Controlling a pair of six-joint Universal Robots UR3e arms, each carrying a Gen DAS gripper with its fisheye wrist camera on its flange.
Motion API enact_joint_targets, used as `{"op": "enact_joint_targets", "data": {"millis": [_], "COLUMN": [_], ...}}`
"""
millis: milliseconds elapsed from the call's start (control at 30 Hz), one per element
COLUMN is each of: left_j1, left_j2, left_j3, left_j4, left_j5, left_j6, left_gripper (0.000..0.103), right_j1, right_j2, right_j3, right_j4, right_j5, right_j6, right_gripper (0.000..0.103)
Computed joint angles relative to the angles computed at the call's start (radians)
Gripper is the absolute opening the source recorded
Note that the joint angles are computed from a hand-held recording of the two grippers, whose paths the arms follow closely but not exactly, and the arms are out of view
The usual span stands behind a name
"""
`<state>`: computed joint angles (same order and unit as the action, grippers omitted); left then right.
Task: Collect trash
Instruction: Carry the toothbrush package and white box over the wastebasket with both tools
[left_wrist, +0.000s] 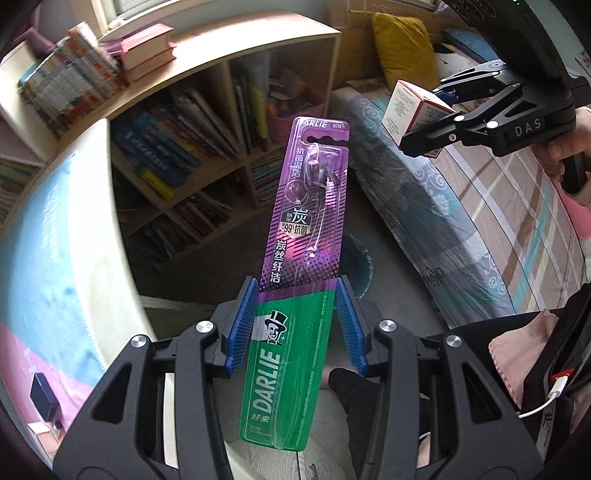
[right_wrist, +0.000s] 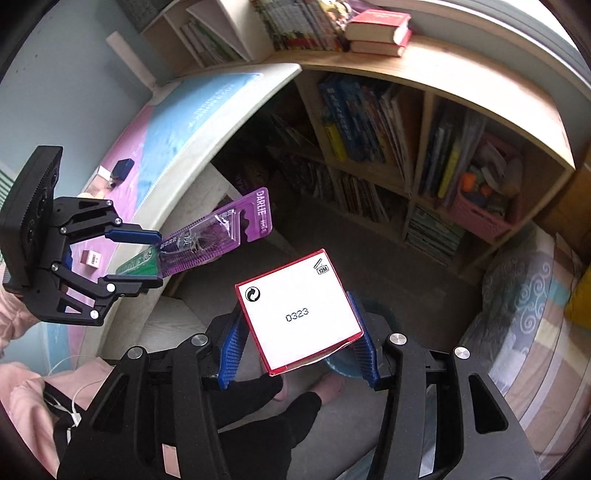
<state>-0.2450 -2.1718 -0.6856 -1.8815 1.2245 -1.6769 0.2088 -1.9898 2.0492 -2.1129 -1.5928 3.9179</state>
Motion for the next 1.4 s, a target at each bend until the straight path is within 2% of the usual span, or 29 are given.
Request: {"op": "enact_joint_targets", "data": {"millis": [300, 633, 1400], "left_j1": [-0.077, -0.143, -0.211], "left_j2": [0.055, 0.090, 0.127], "left_j3": [-0.134, -0.238, -0.367], "left_j4": [0.052, 0.099, 0.192], "left_j5": [0.036, 0.081, 0.153], "left_j6": [0.003, -0.010, -0.023], "left_gripper": [0.041, 0.041, 0.041], "right_j1": [0.042, 0.067, 0.139], "right_j2": [-0.166, -0.289, -0.351], "right_j3": [0.136, 0.230, 0.316], "right_j4": [0.034, 0.060, 0.025], "right_j5": [-0.017, -0.017, -0.027], "right_j6": [0.130, 0.210, 0.316], "right_gripper": [0.052, 0.052, 0.052]}}
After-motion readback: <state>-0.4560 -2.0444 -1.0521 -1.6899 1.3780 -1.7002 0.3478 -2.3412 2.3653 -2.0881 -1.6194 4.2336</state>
